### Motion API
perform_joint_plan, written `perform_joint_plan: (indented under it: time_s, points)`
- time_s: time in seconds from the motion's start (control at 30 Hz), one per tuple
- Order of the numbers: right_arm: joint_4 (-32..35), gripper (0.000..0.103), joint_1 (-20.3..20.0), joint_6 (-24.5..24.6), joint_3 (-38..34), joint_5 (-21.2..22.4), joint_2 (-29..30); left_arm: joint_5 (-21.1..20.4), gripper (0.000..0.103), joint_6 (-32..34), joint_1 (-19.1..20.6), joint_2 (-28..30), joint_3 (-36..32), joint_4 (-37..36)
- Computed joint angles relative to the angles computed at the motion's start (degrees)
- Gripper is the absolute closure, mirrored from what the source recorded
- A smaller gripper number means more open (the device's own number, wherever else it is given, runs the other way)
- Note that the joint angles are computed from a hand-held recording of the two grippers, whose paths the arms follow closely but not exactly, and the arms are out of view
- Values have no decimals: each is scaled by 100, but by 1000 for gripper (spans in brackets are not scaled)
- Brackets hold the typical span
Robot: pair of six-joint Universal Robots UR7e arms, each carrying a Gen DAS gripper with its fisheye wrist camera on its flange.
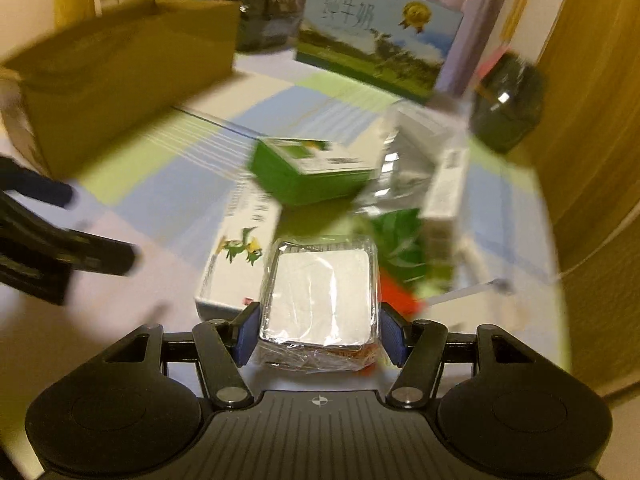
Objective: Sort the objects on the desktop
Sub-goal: 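Grasp the white medicine box with the left tool while the right tool holds the tray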
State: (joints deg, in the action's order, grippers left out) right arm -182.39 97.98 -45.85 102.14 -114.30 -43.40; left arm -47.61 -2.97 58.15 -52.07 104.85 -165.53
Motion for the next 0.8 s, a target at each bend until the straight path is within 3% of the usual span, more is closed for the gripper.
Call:
perform_joint_plan:
  time_s: [0.07,0.23,0.47,0.57,0.6,0.7,0.8]
  points:
    - [162,45,-84,684,30,237,-127,2,1,41,8,-19,12,-19]
    - [54,45,-231,1473,222,522,-396,-151,5,270,14,51,-75,-94]
    - [-548,45,-262,1616,620,553,-550,-356,34,728,-23,521,-541,34]
    - [-621,45,-261,1628,716,525,-552,-320,54,762,-34,736,-781,224]
    - [-627,45,-269,1650,748,530,-559,-284,68,744,-36,793,-849,299]
    - [-654,45,-272,1735,864,534,-612,-51,70,819,-88,887,-921,394]
    - [-661,45,-261,1850,980,545,-659,-81,70,740,-145,673,-707,653]
